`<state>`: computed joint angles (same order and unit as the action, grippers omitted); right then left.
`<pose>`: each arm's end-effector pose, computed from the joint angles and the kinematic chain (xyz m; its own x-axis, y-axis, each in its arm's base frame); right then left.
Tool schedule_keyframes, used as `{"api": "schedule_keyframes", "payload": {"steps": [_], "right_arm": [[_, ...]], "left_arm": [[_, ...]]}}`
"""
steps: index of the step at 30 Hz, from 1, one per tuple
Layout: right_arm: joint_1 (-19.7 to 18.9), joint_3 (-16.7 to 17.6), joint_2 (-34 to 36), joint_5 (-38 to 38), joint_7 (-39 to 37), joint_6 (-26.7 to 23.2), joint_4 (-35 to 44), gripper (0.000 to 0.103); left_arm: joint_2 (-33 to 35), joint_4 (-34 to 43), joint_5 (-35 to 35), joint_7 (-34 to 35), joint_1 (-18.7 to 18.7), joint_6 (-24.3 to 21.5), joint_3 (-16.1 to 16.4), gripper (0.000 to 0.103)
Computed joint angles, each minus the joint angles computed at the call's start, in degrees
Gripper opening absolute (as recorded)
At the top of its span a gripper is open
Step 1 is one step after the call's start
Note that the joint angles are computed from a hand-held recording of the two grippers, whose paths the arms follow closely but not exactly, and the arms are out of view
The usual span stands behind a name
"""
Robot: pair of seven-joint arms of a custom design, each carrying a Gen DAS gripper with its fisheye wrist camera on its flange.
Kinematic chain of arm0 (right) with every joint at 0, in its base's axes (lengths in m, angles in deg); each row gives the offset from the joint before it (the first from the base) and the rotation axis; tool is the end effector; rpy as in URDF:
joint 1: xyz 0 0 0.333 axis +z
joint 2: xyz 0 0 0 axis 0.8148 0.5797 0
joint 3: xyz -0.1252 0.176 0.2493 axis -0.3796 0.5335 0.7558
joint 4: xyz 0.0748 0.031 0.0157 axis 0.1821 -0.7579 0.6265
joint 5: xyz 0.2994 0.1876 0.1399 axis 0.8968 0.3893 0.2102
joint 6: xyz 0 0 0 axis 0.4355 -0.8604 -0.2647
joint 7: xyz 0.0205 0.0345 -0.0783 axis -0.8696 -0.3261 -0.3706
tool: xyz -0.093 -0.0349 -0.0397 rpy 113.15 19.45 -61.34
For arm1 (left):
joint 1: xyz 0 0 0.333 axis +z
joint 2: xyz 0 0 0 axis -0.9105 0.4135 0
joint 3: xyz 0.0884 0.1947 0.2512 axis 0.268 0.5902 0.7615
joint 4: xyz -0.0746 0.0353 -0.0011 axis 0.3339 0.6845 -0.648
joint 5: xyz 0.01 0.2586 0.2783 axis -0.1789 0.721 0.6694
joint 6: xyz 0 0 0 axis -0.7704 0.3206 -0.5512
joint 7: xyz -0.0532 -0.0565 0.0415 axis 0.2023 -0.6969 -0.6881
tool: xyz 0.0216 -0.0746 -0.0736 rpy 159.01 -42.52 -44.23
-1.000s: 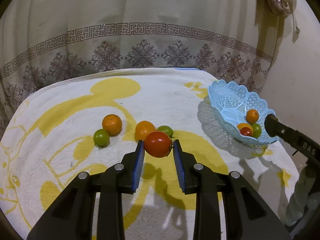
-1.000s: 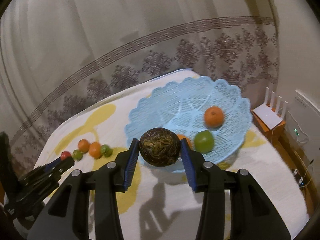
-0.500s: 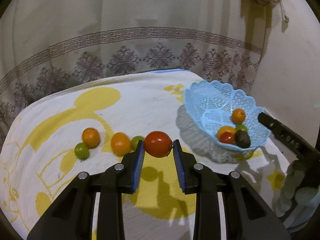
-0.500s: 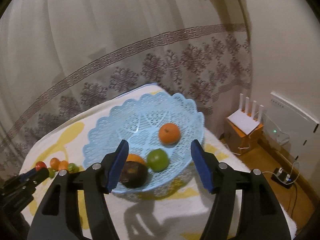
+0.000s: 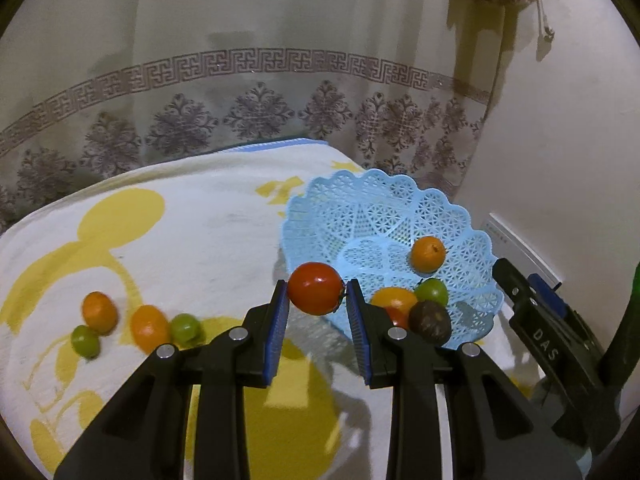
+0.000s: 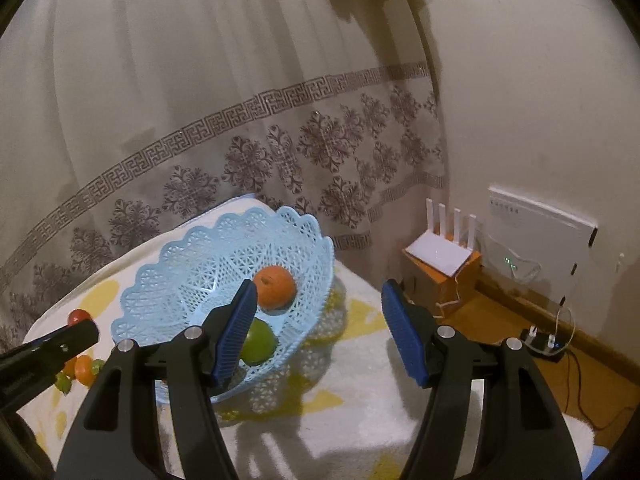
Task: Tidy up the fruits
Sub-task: 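Carry the red tomato into the blue basket and open the left gripper, then move the left gripper back over the towel to the large green tomato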
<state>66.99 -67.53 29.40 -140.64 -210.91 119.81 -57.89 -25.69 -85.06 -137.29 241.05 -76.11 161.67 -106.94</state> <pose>0.4177 0.1085 0.3719 -0.7736 -0.5695 -0.2778 -0.1055 0.5481 -0.8297 0.5721 -0.2520 0.4117 -0.7891 -0.6062 0.0989 -0.4546 0.4681 -0.7578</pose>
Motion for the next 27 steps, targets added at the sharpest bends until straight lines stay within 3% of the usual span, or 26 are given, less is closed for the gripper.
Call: {"api": "schedule_keyframes", "payload": {"steps": [8,10,11,12,27], "right_arm": [[-0.2,-0.2,0.0,0.8,0.0,0.7,-0.1,0.067],[-0.3,-0.2,0.1,0.8,0.1,0.8,-0.1,0.067],[-0.3,-0.2,0.1,0.7,0.0,0.8,-0.1,0.067],[-0.3,-0.2,0.1,0.7,0.1,0.8,-0.1,0.066],[-0.4,-0.2,0.1,0.6,0.3,0.8,-0.1,0.066]], "left_arm": [[2.2,0.9,3.5,-2.2,-2.0,2.7,-1.0,0.031],[2.4,1.0,4.2,-3.0,-1.9,2.7,-1.1,0.039],[2.5,1.1,3.9,-3.0,-1.8,3.0,-1.3,0.054],[2.5,1.1,2.9,-2.4,-1.4,3.5,-1.7,0.063],[1.9,0.9,2.3,-4.4,0.4,4.2,-1.1,0.064]]}}
